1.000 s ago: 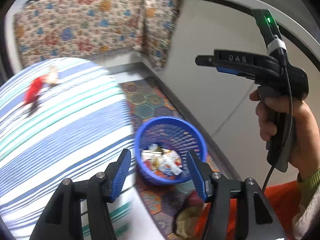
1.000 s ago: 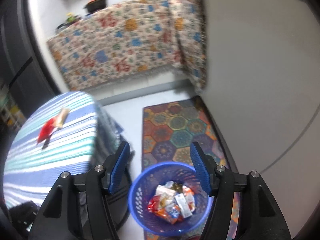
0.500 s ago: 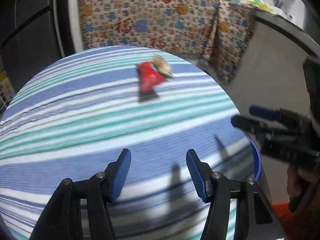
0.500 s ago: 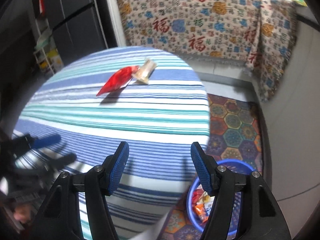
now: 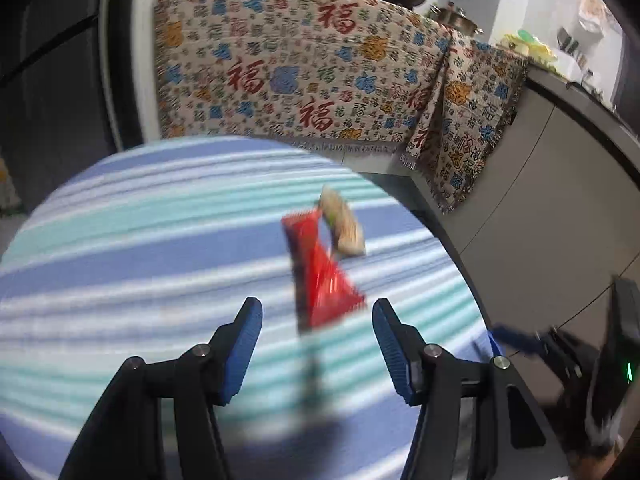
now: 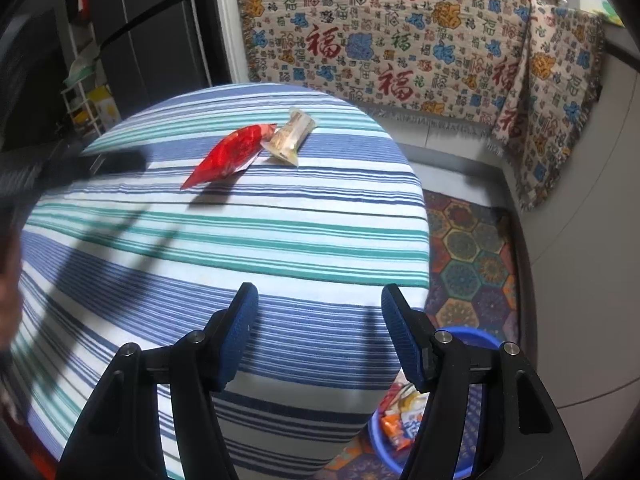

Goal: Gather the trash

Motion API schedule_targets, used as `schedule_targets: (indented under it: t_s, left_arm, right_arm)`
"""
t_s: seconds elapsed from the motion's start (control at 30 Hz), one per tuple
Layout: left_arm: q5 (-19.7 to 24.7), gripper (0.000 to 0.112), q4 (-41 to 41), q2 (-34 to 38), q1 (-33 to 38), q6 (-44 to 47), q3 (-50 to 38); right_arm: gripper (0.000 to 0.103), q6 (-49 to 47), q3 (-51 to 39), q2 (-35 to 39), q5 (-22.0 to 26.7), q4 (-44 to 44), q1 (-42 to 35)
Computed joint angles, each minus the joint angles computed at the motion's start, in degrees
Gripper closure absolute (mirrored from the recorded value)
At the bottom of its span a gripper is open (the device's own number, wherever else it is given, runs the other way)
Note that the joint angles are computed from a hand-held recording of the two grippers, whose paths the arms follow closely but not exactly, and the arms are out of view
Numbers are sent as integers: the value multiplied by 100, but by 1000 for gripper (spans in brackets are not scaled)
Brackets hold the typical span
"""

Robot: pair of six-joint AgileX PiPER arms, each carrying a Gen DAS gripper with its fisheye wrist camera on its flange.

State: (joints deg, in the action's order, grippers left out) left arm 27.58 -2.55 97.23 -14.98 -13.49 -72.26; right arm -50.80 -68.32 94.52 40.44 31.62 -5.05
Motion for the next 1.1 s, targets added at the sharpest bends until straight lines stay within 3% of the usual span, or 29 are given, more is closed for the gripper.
schedule_targets:
  t_s: [0.1,0.23,0.27,0.37,0.5,0.7,0.87,0.97,1.03,1.07,1.1]
  left_arm:
    - [716,54,-464,1038,195,669,-1279]
    - [1333,54,-386,1989,257,659,-2334]
    - [1320,56,-440,2045,262,707,-2344]
    - [970,95,-633,1973,277,1026,-2043]
    - [386,100,-479,1580,278,886,-1316]
    - [-284,100,913,464,391,-594,86]
    - [-383,100,2062,-286,567,-1718,1105]
    - [-522,98,2365,-531,716,-1939,1597]
    - [-563,87,2171,-557,855,-1707,1759]
    - [-566,68,2045,-522,903,-1569,1777]
    - [-592,57,1999,-498,943,-1525,1813]
  right_arm:
    - [37,-34,37,-32,8,16,-11]
    - [37,-125,60,-34,-1,87,-70]
    - [37,-119,49,-25,-6,82,-79]
    - [37,-127,17,-11,6,110,-135]
    - [37,-45,-89,54,18,112,-163]
    - [37,223,-252,216,-37,-14,-11]
    - [37,540,-438,460,-107,-158,266]
    - [33,803,-660,729,0,-326,470]
    - [26,1081,-765,900,19,-528,645]
    - [25,1189,-755,907,-143,-645,746]
    - [23,1270,-810,953,-155,-728,816]
